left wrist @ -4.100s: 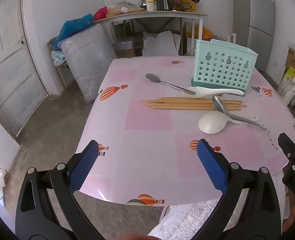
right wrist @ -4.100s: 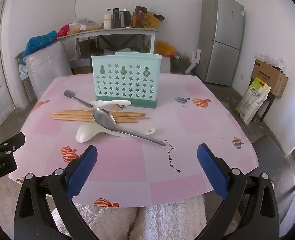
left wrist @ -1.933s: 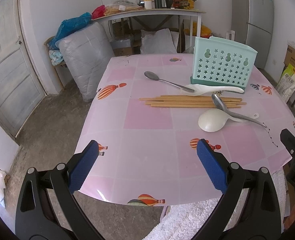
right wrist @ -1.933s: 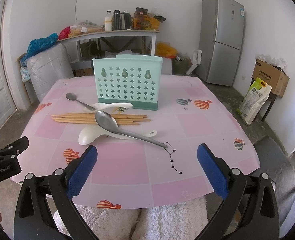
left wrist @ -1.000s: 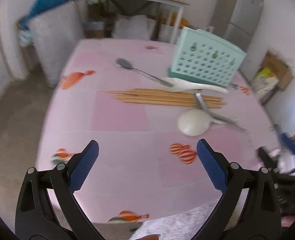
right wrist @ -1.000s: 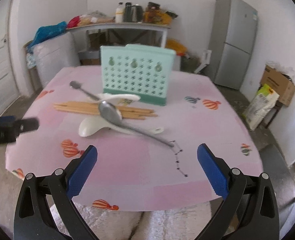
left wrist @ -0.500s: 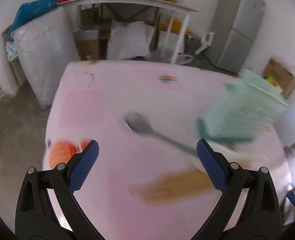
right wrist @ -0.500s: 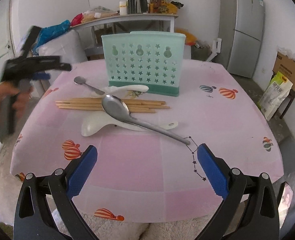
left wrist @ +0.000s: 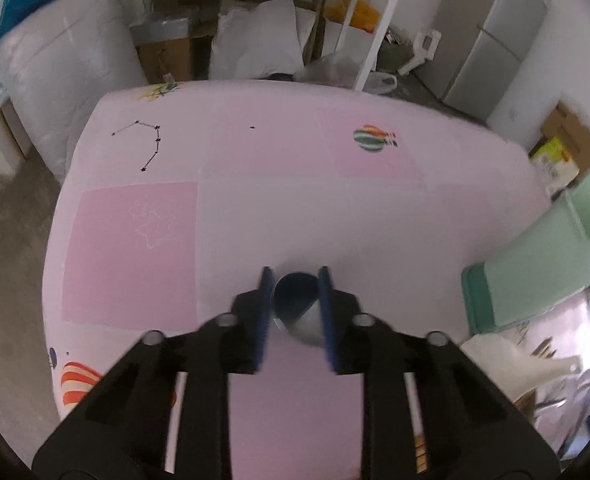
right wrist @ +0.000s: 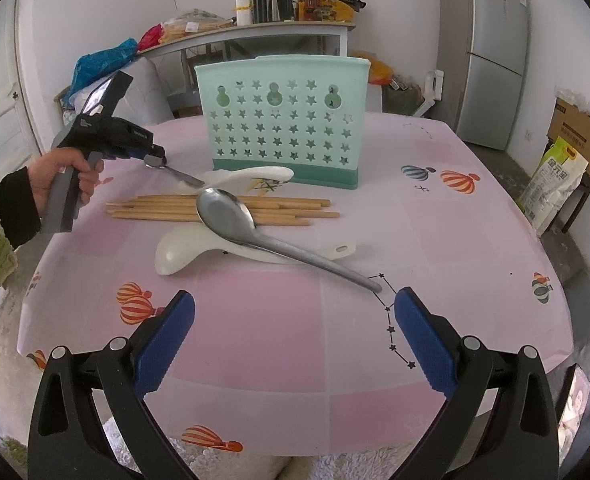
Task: Organize utensils
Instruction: 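Grasp the small metal spoon by its handle with the left tool, then grasp the large metal spoon with the right tool while the left tool lifts the small spoon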
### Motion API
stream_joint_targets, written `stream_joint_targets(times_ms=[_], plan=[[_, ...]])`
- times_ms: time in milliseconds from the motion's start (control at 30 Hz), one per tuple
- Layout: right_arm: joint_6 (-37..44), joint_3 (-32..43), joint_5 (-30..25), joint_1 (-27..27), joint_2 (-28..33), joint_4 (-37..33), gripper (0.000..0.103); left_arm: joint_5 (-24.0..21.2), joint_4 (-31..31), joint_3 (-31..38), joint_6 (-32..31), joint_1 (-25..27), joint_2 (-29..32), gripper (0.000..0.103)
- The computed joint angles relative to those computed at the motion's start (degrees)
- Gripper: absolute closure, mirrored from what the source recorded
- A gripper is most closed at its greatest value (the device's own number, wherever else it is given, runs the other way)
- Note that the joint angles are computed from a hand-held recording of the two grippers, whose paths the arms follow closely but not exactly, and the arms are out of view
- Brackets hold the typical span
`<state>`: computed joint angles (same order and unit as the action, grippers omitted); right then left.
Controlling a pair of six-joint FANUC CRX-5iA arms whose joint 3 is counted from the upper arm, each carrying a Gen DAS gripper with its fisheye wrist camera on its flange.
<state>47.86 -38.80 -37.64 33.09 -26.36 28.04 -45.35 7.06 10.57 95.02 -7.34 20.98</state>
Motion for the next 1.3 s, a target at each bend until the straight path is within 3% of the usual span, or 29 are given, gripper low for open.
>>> stream_joint_targets(times_ms=[267, 433, 600, 700, 800, 867, 967, 1067, 1233, 1300], plan=[[-1.63, -1.39, 0.44, 0.56, -1.63, 2.83, 0.005, 3.90, 4.04, -6.97, 0.31, 1.23, -4.68, 0.098], [-3.91, -3.17, 4.32, -0.97, -3.29, 6.69, 0.006, 13.07, 11.80, -17.48, -2.52, 1.99, -13.29, 0.102], [3.76, 0.90, 7.19, -3.66, -1.49, -2.25, 0.010, 20.15, 16.77, -26.61, -4.02, 0.80, -22.18, 0.103], [11.55, 5.08, 7.17, -4.96, 0.26, -11.34, 0.023, 23.17, 15.68, -30.63, -0.20, -0.22, -26.85, 0.103], [21.62, 9.99, 6.22, -6.25, 3.24, -21.53, 0.032, 24.52, 10.82, -33.29, 6.92, -0.85, -30.89, 0.103], [25.15, 12.52, 5.25, -6.33, 5.68, -24.71, 0.043, 23.06, 0.40, -32.42, 18.25, -2.01, -33.09, 0.103], [29.37, 16.08, 3.43, -5.91, 9.86, -27.96, 0.050, 21.29, -7.74, -32.01, 27.08, -3.07, -35.28, 0.102], [30.34, 17.78, 2.65, -4.30, 12.97, -27.10, 0.052, 19.67, -12.88, -31.94, 32.58, -3.69, -37.00, 0.102], [23.47, 17.72, 2.44, -0.21, 17.36, -16.57, 0.054, 17.49, -16.31, -31.59, 34.88, -3.95, -38.14, 0.102], [19.51, 17.94, 1.27, 1.01, 19.50, -11.88, 0.062, 17.48, -15.83, -31.67, 34.44, -3.75, -37.90, 0.102]])
